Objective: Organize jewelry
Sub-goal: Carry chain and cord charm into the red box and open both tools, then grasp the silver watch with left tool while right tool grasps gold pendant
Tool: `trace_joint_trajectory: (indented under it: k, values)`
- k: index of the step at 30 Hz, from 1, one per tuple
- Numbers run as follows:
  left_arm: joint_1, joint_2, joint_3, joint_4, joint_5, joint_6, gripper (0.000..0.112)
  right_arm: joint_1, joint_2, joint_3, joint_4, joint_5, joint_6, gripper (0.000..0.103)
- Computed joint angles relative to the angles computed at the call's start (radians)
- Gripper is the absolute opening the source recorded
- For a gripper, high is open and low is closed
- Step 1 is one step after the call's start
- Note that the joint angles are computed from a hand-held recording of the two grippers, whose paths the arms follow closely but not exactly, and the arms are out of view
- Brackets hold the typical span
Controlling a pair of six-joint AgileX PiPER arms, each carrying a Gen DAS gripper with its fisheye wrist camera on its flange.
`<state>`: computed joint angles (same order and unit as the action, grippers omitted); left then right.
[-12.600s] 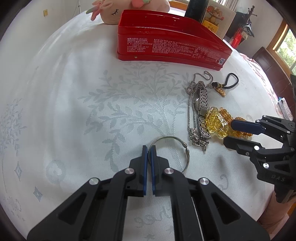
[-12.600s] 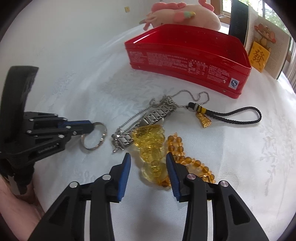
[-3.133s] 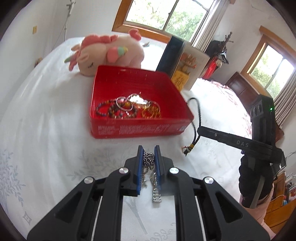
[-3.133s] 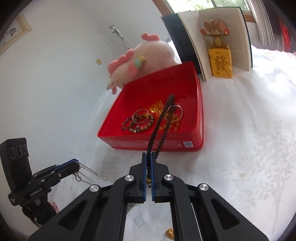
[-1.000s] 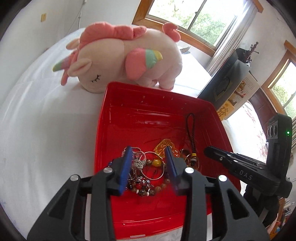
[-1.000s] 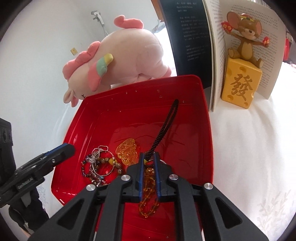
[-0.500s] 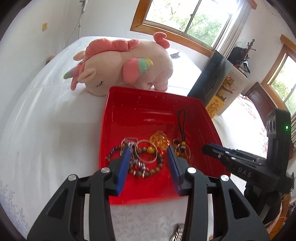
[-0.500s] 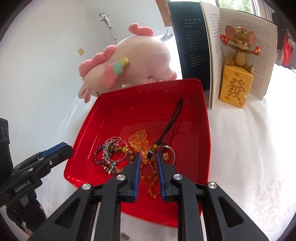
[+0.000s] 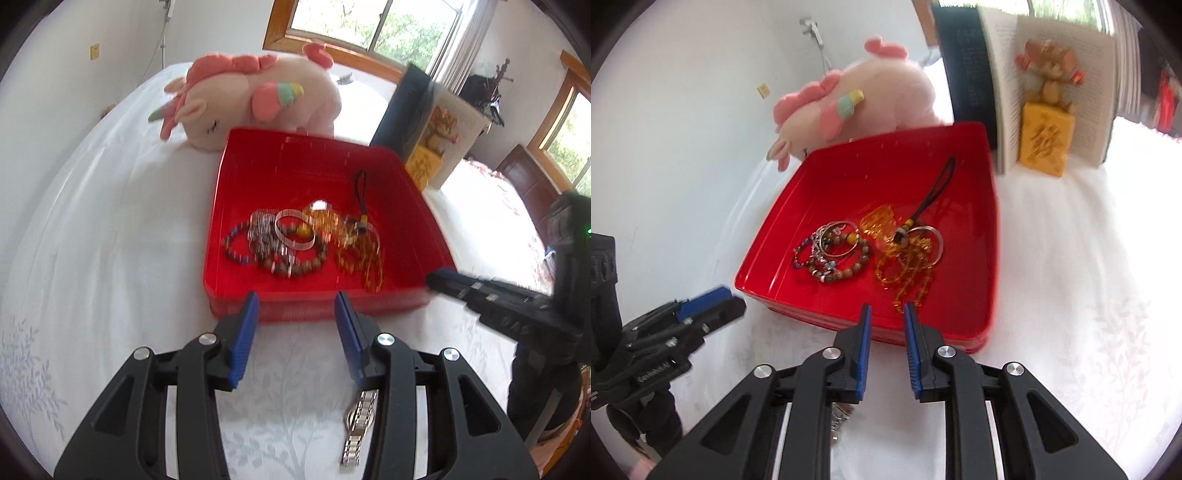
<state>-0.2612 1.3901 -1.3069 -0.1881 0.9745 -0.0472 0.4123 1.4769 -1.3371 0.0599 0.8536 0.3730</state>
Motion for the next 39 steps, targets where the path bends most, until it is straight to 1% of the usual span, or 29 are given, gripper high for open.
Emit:
trace_joint_trajectory:
  k: [1, 2, 4, 9, 12, 18, 21, 25, 31, 34, 35, 39]
  values:
    - [-0.005, -0.009, 0.018, 0.004, 0.001, -0.001, 0.042, 0.012, -0.017, 0.018, -0.014, 0.003, 0.018, 0.021]
    - [-0.011, -0.018, 0.04, 0.006, 0.002, 0.0, 0.042, 0.008, -0.037, 0.041, 0.012, 0.001, 0.002, 0.021]
    - [-0.021, -0.051, 0.101, 0.005, -0.01, 0.0, 0.042, 0.018, -0.095, 0.111, 0.039, -0.024, -0.014, 0.021]
    - [-0.058, -0.132, 0.236, 0.015, -0.043, -0.011, 0.042, 0.072, -0.228, 0.258, 0.009, -0.047, 0.033, 0.021]
    - [-0.091, -0.159, 0.282, 0.029, -0.054, -0.025, 0.042, 0.13, -0.307, 0.349, -0.022, -0.041, 0.077, 0.021]
    - [-0.178, -0.177, 0.334, 0.054, -0.071, -0.074, 0.042, 0.235, -0.4, 0.474, -0.058, 0.001, 0.145, 0.021]
    - [-0.226, -0.169, 0.34, 0.063, -0.079, -0.107, 0.044, 0.269, -0.424, 0.506, -0.083, 0.013, 0.173, 0.021]
    - [-0.288, -0.149, 0.334, 0.102, -0.087, -0.165, 0.045, 0.271, -0.424, 0.527, -0.07, 0.004, 0.148, 0.021]
    - [-0.323, -0.104, 0.319, 0.147, -0.096, -0.219, 0.047, 0.246, -0.412, 0.541, -0.05, -0.02, 0.101, 0.021]
    - [-0.348, -0.079, 0.308, 0.18, -0.102, -0.252, 0.048, 0.27, -0.398, 0.532, -0.113, -0.004, 0.15, 0.021]
    - [-0.359, -0.075, 0.307, 0.191, -0.104, -0.262, 0.05, 0.27, -0.397, 0.534, -0.118, 0.0, 0.156, 0.021]
    - [-0.383, -0.051, 0.289, 0.203, -0.108, -0.282, 0.051, 0.252, -0.403, 0.549, -0.095, -0.014, 0.119, 0.021]
